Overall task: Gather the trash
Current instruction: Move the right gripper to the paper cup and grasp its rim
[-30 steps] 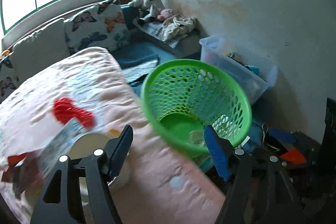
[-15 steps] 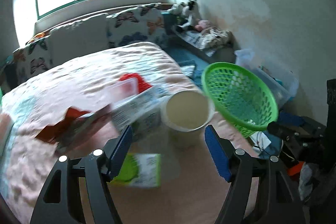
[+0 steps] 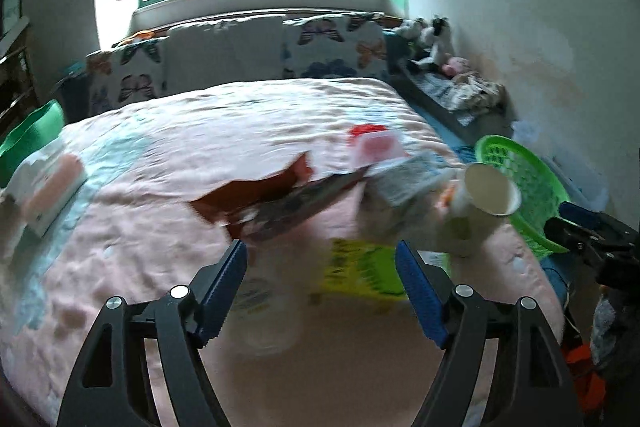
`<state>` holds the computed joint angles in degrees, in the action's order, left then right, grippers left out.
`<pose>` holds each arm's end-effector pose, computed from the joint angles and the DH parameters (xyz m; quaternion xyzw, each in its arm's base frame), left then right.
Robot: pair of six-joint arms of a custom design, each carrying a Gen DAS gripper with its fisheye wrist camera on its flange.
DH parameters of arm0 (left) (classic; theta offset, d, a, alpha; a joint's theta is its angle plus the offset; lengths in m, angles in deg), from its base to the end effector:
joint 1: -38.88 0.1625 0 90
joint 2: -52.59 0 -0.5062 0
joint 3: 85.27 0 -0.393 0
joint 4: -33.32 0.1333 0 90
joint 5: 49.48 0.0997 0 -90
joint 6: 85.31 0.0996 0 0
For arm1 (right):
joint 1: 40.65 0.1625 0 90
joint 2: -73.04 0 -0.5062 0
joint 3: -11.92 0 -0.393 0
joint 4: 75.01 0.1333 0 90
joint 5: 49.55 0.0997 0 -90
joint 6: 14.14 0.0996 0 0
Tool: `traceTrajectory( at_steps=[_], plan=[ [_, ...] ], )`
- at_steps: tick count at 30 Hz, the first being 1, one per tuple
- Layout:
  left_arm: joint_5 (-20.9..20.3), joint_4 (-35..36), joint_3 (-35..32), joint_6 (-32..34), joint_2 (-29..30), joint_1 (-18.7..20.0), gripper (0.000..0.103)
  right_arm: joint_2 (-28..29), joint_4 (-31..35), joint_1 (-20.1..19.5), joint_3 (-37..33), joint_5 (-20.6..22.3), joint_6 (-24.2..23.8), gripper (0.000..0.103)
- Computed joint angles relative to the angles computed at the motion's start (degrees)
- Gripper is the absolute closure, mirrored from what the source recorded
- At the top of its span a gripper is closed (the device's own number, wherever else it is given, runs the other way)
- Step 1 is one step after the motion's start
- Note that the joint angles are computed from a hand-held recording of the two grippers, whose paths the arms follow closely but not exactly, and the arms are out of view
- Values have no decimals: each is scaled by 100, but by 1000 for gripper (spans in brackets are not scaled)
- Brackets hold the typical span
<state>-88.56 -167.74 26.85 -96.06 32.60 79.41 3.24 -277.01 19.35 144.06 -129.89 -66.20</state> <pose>-0.3008 -0.5342 -0.0842 0.2285 0.8637 -0.3412 0.2923 -0.1184 -0.5051 0.3019 0.2077 -0.8809 0.3658 0.2170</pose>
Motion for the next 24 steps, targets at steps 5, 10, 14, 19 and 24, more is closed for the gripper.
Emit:
traceTrajectory(
  at_steps=[5, 10, 14, 19, 24],
  plan=[
    [201, -156, 270, -178, -186, 166, 29, 268, -68, 237, -137, -258, -57, 9],
    [220, -290, 308, -65, -292, 360, 29, 467, -108, 387, -295, -454, -73, 9],
    [110, -307, 214, 108, -373, 528, 29, 605, -104, 473, -424, -626, -69, 9],
    [-211, -259, 55, 431, -426, 712, 32, 693, 13, 510, -552, -683, 30, 9],
    [-436, -81, -211, 896, -384, 842, 36, 738, 6, 572, -572, -752, 37, 9]
  ],
)
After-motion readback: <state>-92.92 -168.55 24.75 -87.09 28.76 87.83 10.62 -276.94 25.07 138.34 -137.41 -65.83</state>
